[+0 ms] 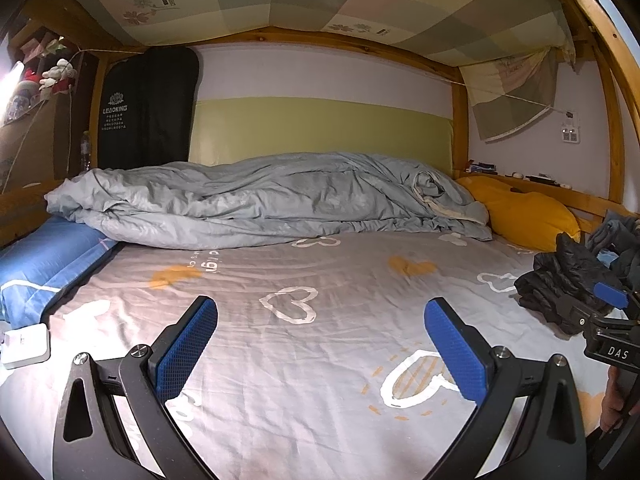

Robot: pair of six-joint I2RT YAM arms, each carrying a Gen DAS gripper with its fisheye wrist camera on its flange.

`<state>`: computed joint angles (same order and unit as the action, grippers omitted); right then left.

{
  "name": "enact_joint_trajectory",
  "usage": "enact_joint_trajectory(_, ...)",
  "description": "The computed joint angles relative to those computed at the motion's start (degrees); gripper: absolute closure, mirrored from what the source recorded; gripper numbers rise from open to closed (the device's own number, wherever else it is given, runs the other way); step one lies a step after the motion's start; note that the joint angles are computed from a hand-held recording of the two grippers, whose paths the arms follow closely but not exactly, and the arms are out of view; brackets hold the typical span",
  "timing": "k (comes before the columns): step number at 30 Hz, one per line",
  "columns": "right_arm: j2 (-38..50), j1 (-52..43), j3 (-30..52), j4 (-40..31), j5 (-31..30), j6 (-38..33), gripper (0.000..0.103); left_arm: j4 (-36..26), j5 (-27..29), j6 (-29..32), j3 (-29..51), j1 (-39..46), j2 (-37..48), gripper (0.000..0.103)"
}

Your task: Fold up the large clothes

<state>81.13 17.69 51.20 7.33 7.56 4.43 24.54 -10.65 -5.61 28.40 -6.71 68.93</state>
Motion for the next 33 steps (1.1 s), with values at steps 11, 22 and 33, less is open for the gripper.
enact_joint_trajectory(11, 0.27, -1.04, -0.22, 0.51, -0.96, -0.04, 0.0, -0.06, 0.51, -0.54, -0.14, 0.09, -0.19, 0.0)
enact_joint_trajectory(22, 0.73, -1.85, 0.35, 0.17, -2.62, -0.82, 0.0, -0.03, -0.75, -0.89, 0.01, -0.92, 0.23, 0.0)
enact_joint_trajectory(33, 1.96, -2.88, 1.13, 0.49, -3.36, -1.69, 0.0, -0.39, -1.42, -1.04, 0.43, -1.38, 0.78, 0.0)
